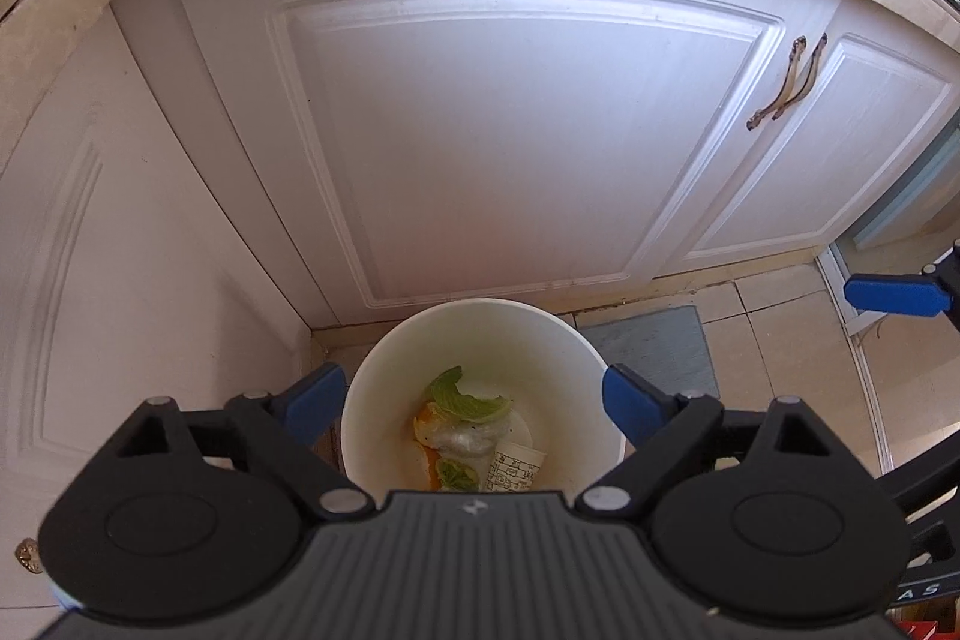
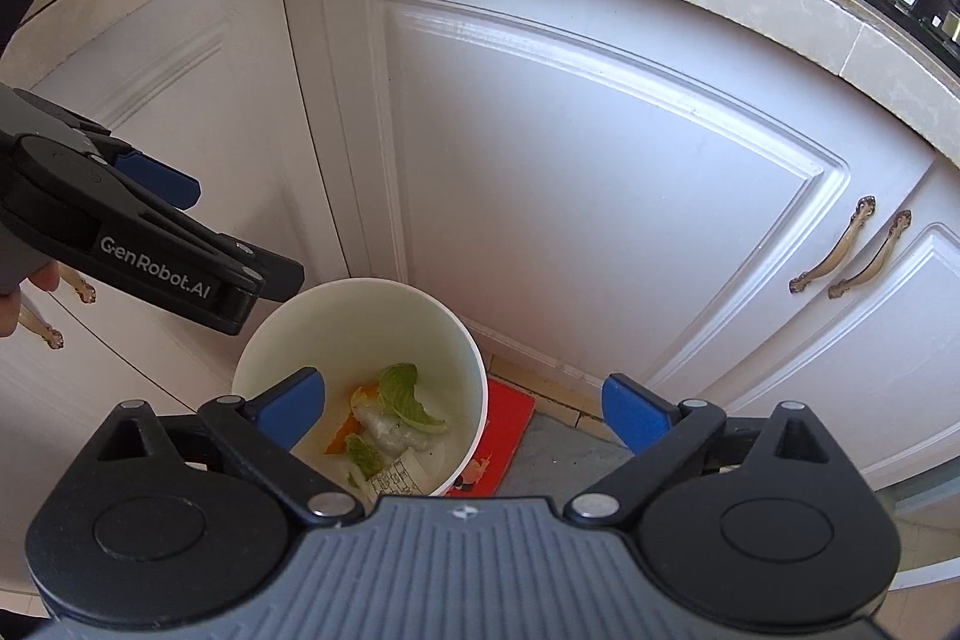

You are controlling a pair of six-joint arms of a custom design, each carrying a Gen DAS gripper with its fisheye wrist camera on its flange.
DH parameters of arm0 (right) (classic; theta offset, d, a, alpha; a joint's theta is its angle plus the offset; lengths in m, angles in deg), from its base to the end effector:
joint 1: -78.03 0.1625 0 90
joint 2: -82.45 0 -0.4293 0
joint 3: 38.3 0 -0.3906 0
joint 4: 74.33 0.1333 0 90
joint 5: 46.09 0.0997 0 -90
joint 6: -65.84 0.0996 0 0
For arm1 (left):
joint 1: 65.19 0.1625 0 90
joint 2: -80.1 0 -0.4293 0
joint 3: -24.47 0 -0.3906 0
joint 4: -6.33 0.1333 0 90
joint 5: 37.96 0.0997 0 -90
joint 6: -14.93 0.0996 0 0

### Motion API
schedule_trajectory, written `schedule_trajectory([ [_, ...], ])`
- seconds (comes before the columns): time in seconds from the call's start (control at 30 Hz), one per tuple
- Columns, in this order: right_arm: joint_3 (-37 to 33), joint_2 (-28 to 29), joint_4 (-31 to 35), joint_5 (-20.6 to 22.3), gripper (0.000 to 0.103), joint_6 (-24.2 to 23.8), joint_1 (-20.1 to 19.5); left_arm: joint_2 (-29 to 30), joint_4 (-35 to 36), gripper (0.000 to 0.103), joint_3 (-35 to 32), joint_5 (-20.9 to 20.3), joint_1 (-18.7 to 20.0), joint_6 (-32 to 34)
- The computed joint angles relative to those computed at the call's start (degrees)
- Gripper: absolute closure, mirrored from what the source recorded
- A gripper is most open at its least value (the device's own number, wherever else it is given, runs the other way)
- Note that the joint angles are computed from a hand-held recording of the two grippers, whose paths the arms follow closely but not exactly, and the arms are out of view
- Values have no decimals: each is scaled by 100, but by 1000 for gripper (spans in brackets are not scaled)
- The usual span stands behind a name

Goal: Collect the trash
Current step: 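Move both tools back over the counter toward the bread crust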

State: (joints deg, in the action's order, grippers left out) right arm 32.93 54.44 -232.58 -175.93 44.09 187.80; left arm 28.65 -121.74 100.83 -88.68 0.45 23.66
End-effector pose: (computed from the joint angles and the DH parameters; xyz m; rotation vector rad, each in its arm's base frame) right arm 0.3314 -0.7165 0.0695 0.6684 -2.3063 0.5162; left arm -0.1249 -0.7519 0.2813 0.6044 2.3907 -0.4011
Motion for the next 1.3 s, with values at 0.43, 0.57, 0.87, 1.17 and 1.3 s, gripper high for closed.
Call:
schedule_trajectory([
  [0.43,-149,-80,189,187,0,-279,120,-387,-413,10,260,133,-228,-56],
  [0.57,-310,-71,268,186,0,-391,231,-678,-642,10,445,230,-385,20],
  [0.87,-807,7,490,342,0,-663,531,-1439,-453,10,585,432,-643,-226],
  [1.17,-1622,366,902,914,0,-1073,822,-2115,-213,10,843,1077,-750,-648],
  [1.3,-2144,665,1118,1196,0,-1351,946,-2447,-165,10,1051,1584,-776,-912],
])
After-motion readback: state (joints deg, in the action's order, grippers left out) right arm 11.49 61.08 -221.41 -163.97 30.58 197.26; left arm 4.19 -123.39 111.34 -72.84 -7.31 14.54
